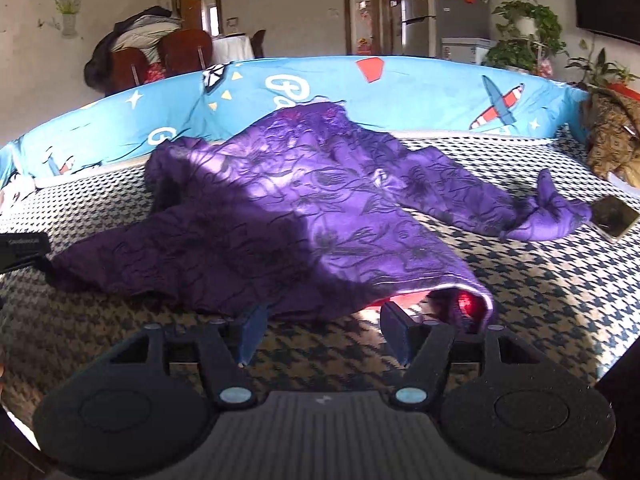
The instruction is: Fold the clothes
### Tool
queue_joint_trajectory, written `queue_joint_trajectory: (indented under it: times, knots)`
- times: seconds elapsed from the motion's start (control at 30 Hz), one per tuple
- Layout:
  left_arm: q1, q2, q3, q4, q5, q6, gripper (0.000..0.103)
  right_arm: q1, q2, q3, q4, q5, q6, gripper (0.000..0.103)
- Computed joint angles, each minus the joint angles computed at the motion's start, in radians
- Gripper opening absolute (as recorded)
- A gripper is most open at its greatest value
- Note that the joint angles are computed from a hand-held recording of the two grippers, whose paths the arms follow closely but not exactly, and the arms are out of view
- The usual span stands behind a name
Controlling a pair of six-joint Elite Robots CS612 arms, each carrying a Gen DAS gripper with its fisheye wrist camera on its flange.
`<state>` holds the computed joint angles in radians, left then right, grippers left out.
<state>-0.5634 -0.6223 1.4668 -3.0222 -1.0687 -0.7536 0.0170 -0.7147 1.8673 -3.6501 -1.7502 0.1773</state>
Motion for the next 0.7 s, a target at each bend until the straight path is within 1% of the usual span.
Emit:
queue_joint_trajectory:
  times: [0.13, 0.37, 0.47, 0.6, 0.7]
  knots:
    - [0.004, -0.001, 0.0, 0.002, -0.011, -0.006, 0.103, 0.003, 0.007, -0.024, 0.039, 0.094, -0.053, 0.063]
    - [0.008, -0.002, 0.001, -0.01, -0.038, -0.009, 0.103, 0.013, 0.024, -0.084, 0.121, 0.207, -0.177, 0.063]
    - [0.011, -0.003, 0.0, -0.011, -0.045, -0.017, 0.103, 0.02, 0.038, -0.113, 0.136, 0.236, -0.223, 0.063]
    - [0.016, -0.004, 0.0, -0.008, -0.056, -0.036, 0.103, 0.033, 0.061, -0.154, 0.137, 0.259, -0.296, 0.063]
    - [0.019, -0.005, 0.002, -0.006, -0.064, -0.046, 0.103, 0.045, 0.085, -0.192, 0.134, 0.258, -0.359, 0.067]
